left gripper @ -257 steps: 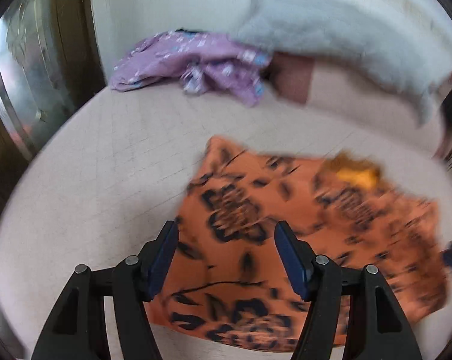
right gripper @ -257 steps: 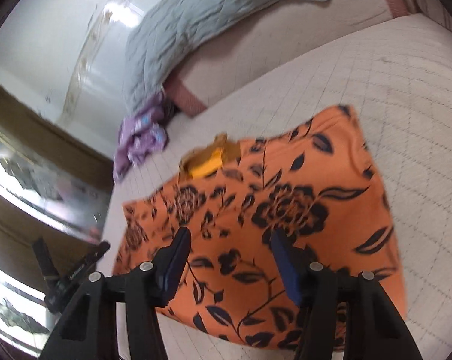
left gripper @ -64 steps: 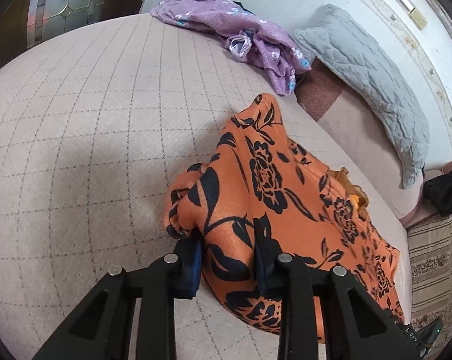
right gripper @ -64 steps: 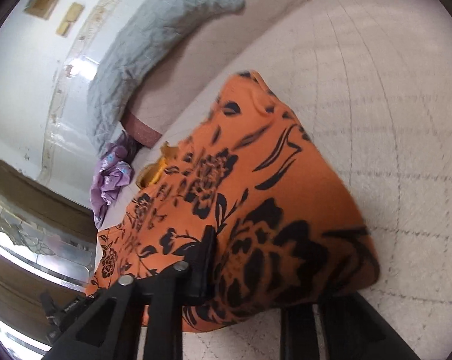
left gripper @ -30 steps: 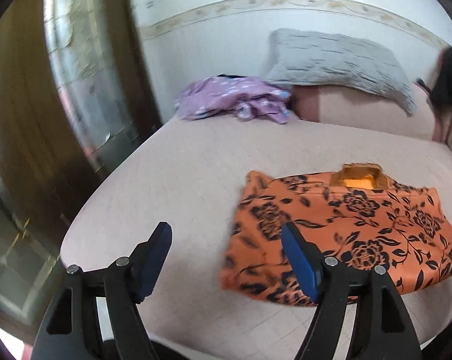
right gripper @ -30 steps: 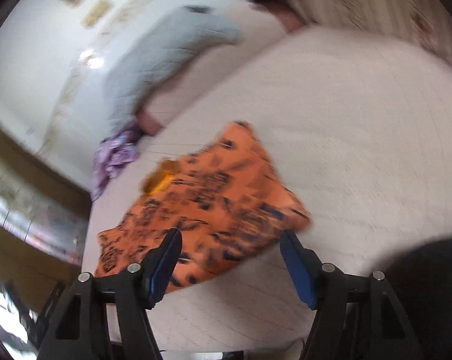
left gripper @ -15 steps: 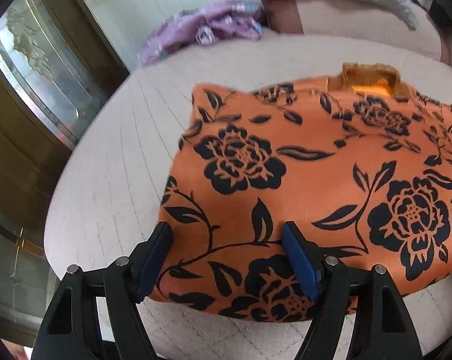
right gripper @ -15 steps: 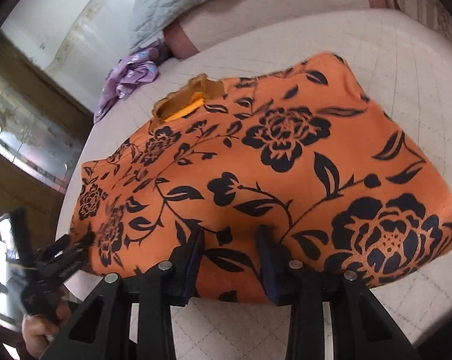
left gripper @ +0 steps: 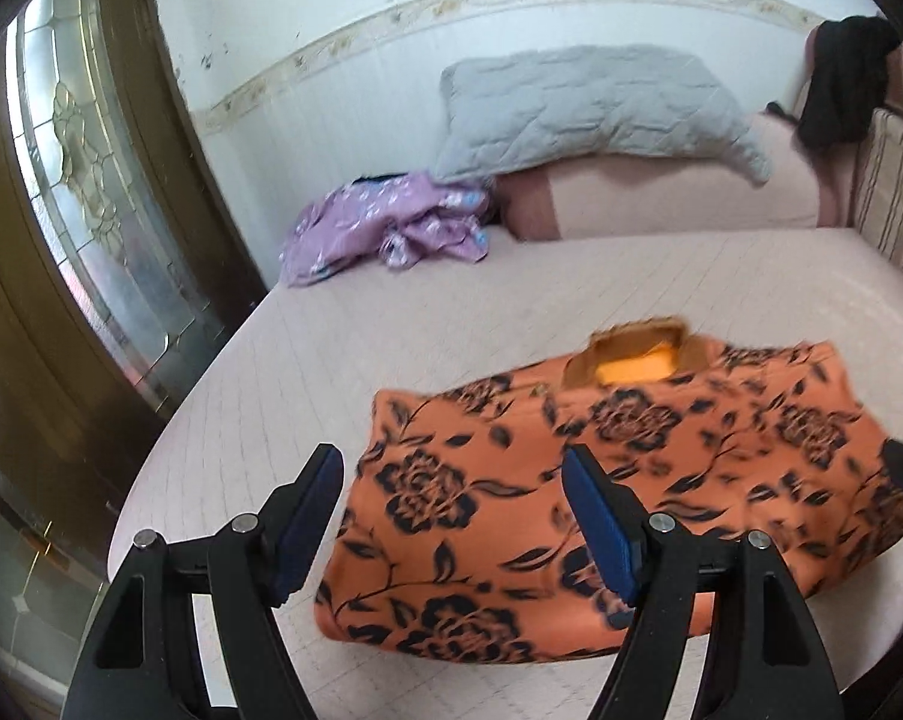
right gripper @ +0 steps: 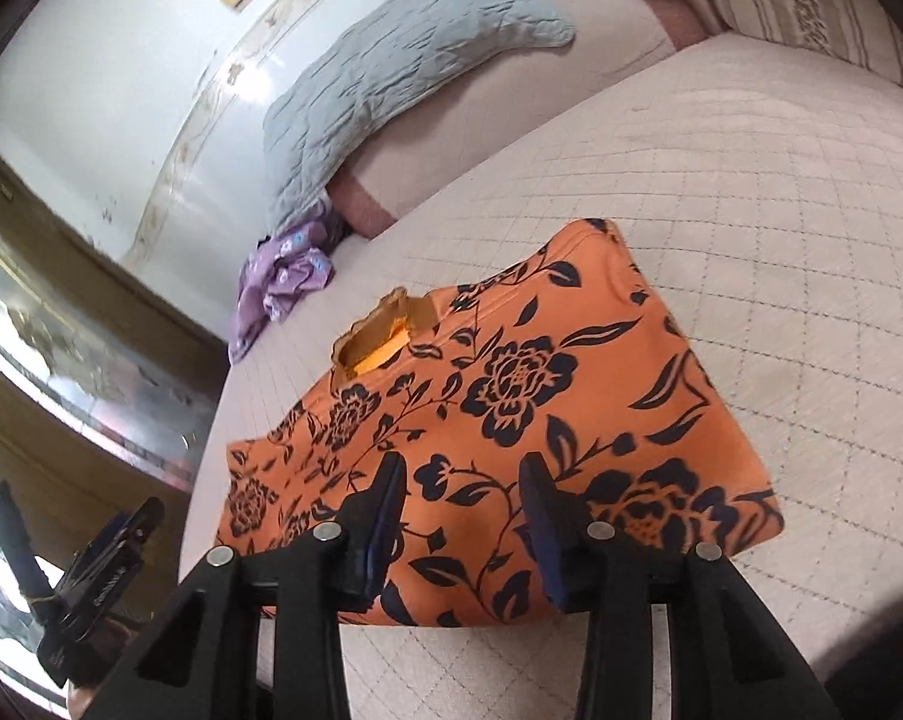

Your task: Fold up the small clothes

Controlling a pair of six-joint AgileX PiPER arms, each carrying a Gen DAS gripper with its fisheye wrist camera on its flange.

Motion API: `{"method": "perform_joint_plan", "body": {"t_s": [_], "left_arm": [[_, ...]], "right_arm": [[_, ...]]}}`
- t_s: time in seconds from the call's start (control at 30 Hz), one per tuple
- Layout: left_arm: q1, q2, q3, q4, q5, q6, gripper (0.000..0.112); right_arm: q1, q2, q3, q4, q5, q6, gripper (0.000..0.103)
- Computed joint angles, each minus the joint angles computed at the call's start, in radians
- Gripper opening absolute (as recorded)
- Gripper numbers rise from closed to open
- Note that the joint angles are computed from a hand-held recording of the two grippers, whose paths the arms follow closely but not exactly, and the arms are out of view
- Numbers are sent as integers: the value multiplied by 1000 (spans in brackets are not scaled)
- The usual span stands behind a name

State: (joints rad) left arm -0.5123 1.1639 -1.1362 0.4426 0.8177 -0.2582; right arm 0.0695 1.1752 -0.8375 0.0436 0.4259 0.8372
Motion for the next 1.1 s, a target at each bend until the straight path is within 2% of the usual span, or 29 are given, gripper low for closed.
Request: {"method": "perform_joint_plan", "body": {"t_s": [0.2, 0.27, 0.43, 0.63, 0.83, 1.1], "left_arm": [[-77, 44, -47, 40, 12, -63, 76], [-98, 66, -58, 54, 14, -87, 76], [-113, 170, -102, 67, 11, -138, 76], [-92, 356, -179, 81, -4, -187, 76], [-31, 546, -298, 86, 16, -223, 76], [37, 656, -337, 130, -19, -259, 76]], "right_arm": [[-42, -7, 4, 86, -4, -77, 43], [-75, 9, -10, 174, 2, -175, 43], [-173, 129, -119, 375, 81, -413, 43], [-246, 362, -327, 388, 229, -533, 43], [-272, 526, -467, 405, 250, -564, 43], [-245, 641, -593, 352, 287, -549, 44]]}}
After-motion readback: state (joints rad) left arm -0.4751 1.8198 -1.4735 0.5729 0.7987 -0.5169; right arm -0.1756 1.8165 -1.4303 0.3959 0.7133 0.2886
